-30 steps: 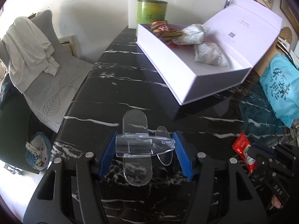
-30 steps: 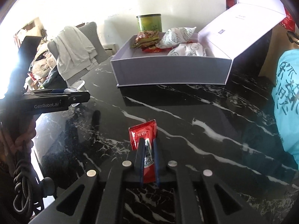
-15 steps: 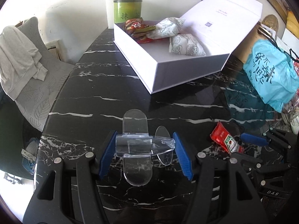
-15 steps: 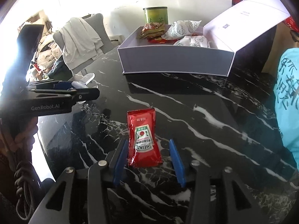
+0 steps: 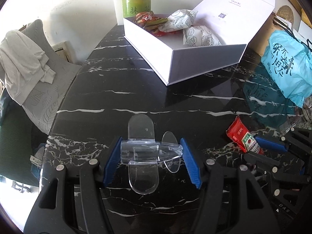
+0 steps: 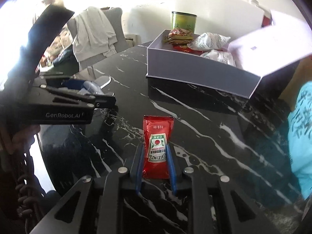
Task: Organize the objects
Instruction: 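Lift the ketchup packet and clear airplane and carry them toward the box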
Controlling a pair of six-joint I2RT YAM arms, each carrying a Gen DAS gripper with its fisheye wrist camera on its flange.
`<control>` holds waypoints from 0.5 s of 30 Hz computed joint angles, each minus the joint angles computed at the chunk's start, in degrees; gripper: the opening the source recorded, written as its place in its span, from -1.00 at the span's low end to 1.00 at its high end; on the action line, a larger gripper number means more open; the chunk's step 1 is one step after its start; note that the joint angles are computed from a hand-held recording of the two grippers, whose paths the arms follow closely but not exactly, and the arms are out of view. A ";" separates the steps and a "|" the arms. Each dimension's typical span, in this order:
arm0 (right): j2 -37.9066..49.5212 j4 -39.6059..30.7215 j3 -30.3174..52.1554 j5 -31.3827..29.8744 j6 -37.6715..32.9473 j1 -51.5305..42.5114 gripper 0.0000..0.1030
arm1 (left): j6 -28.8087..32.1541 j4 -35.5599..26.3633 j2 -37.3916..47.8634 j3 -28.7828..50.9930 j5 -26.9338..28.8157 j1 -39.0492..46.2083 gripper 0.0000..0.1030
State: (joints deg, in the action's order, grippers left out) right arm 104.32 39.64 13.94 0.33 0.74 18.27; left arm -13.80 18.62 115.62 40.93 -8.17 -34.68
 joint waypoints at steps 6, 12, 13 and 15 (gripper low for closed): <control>-1.17 -0.09 -0.73 -1.95 1.80 -1.32 -0.63 | -0.19 0.64 -1.79 -1.81 0.56 0.02 0.15; -8.07 -6.17 -1.18 -2.26 2.77 -1.50 -0.63 | -0.61 -0.85 -6.56 -3.83 -0.20 -0.21 0.15; -10.04 -7.70 -1.36 -2.36 2.90 -1.50 -0.63 | -0.66 -1.28 -7.48 -4.04 -0.29 -0.32 0.15; -14.34 -10.97 -1.79 -2.02 2.92 -1.02 -0.63 | -0.75 -2.28 -9.73 -4.54 -0.28 -0.54 0.15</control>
